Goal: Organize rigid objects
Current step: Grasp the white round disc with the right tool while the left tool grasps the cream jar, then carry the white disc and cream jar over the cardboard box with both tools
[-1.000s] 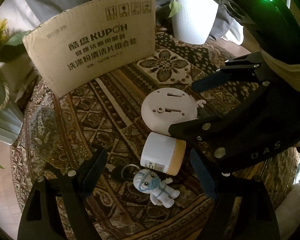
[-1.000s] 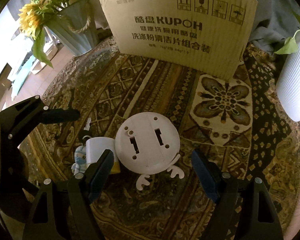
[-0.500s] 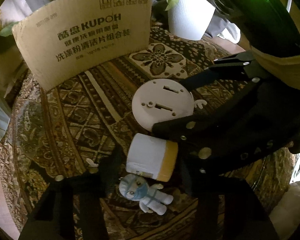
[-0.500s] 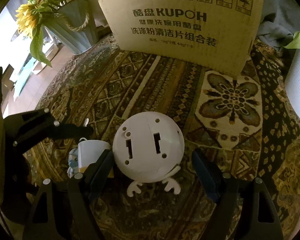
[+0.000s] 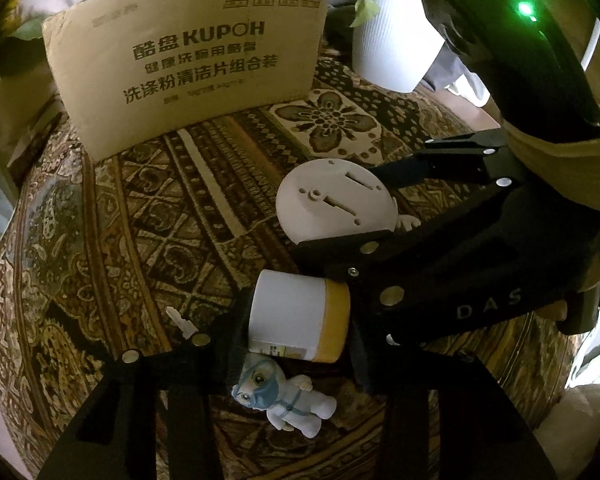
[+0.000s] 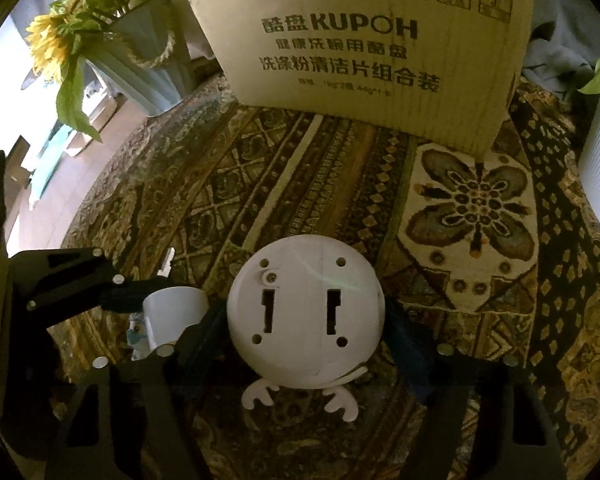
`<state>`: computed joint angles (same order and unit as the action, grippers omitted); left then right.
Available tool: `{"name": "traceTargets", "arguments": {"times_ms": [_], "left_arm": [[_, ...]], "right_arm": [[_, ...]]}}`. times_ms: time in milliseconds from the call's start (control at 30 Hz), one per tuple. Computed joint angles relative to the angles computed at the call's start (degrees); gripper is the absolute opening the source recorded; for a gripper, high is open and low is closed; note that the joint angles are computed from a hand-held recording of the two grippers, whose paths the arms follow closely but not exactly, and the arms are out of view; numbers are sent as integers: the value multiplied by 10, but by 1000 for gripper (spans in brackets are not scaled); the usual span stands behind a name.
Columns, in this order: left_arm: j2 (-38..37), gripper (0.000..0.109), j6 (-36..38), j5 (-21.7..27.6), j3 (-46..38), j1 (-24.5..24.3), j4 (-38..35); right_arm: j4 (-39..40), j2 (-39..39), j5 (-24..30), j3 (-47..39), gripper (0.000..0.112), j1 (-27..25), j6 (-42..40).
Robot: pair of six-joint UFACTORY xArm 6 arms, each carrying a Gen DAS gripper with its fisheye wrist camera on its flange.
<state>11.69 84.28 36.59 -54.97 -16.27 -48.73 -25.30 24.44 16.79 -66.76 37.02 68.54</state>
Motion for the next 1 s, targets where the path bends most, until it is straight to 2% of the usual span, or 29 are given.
{"name": "traceTargets", "arguments": {"times_ms": [133,600,1000], "left_arm": [[-3,42,-9,-9,3,1,-1],[-43,39,-35,-21,25,10,-45],[-72,39,-34,-65,17,7,-101]], "right_arm": [[-23,-6,3,6,75,1,31],[-182,-78,76,41,75,15,256],[-232,-108,158,26,75,43,327]]}}
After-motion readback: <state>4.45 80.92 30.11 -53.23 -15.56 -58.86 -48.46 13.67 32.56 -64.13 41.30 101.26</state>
